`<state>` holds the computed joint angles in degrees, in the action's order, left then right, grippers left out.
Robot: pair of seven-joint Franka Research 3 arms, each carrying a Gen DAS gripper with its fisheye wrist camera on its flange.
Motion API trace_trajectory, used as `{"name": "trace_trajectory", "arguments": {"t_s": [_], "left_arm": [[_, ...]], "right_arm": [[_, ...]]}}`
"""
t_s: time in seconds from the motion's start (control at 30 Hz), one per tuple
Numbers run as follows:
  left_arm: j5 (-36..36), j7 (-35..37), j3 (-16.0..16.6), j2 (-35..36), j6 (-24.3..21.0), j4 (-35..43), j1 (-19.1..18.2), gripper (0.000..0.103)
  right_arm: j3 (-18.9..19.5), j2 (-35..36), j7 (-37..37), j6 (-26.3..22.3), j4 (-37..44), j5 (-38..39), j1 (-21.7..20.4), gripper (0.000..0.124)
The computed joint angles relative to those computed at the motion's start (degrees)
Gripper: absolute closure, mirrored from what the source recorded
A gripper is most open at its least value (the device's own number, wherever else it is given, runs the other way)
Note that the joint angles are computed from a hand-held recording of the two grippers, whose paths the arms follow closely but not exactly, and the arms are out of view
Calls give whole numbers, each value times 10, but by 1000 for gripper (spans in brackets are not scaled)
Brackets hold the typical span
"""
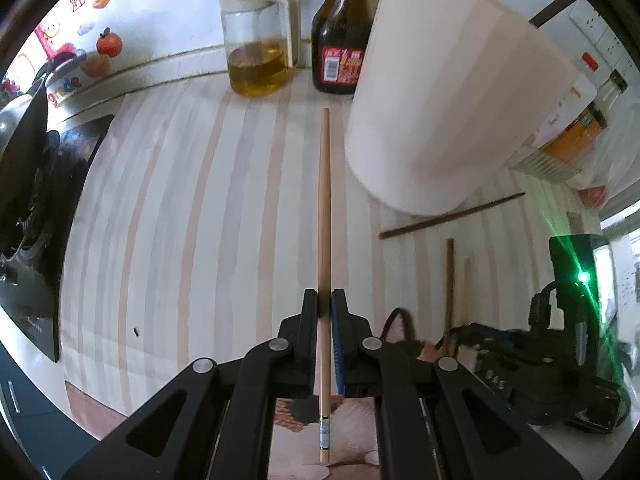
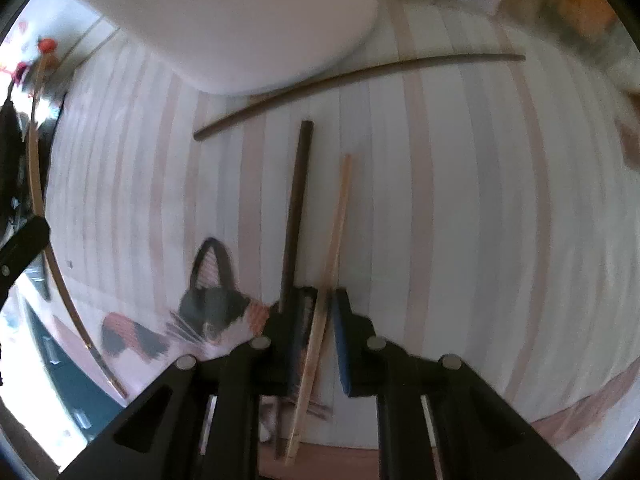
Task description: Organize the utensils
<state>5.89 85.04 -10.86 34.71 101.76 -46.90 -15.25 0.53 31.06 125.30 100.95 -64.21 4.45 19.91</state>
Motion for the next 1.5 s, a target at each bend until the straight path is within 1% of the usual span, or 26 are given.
{"name": "trace_trajectory", "arguments": {"t_s": [0.07,0.17,0.2,0.27,0.33,0.4,0.43,0.47,0.5,0.53,0.7,0.77,0.83,0.87,0.9,0.93,0.97,1.0,1.07,1.13,1.27,1.4,1.47,1.5], "left_arm": [[0,1,0,-7,1,-17,3,99],[-3,1,-2,-24,10,-53,9,99],[-7,1,-4,-28,12,-64,11,99],[-11,-1,-7,-35,16,-83,12,99],[-20,-3,-12,-34,10,-87,14,99],[-23,-1,-14,-33,6,-91,14,99],[-25,1,-15,-32,2,-94,14,99],[-28,2,-16,-31,-5,-96,15,99],[-30,3,-17,-30,-11,-97,15,99],[-33,4,-17,-30,-17,-99,15,99],[-39,4,-18,-27,-47,-111,16,99],[-40,1,-18,-29,-47,-119,17,99],[-39,0,-18,-32,-43,-126,17,99],[-38,1,-18,-31,-42,-125,17,99],[-39,1,-18,-32,-41,-127,17,99],[-37,0,-18,-32,-39,-127,16,99],[-37,1,-18,-32,-37,-127,16,99],[-37,2,-18,-30,-39,-121,16,99],[-34,4,-18,-31,-34,-119,15,99],[-34,1,-19,-37,-24,-121,12,99],[-40,1,-21,-46,-10,-116,15,99],[-45,6,-22,-64,13,-116,18,99],[-46,8,-22,-65,20,-107,18,99],[-47,8,-22,-66,23,-102,18,99]], "right_arm": [[2,0,-16,-12,3,-2,-1,117],[-1,7,-52,-66,26,-29,6,118],[-2,4,-59,-72,22,-31,7,118],[-2,-11,-68,-70,-3,-23,0,117],[-2,-23,-58,-67,-20,-5,-10,117],[-2,-36,-51,-57,-43,5,-16,114],[-1,-47,-44,-52,-59,14,-18,104],[0,-60,-43,-41,-81,19,-20,91],[2,-66,-41,-36,-92,21,-21,87],[3,-73,-39,-35,-104,19,-19,86],[3,-102,-1,0,-153,-18,1,87],[5,-96,13,-4,-148,-48,17,97],[9,-105,28,6,-161,-67,32,99],[10,-90,28,8,-144,-70,33,105],[11,-92,28,10,-147,-73,35,114],[11,-92,29,9,-147,-77,39,117],[12,-97,34,13,-156,-77,41,117],[13,-109,41,34,-177,-72,41,117],[15,-118,52,54,-188,-66,40,117],[15,-149,66,96,-229,-62,38,117],[19,-197,77,153,-280,-71,29,117],[25,-225,96,190,-299,-90,26,117],[25,-231,95,194,-292,-97,19,117],[26,-240,107,205,-297,-109,20,117]]}}
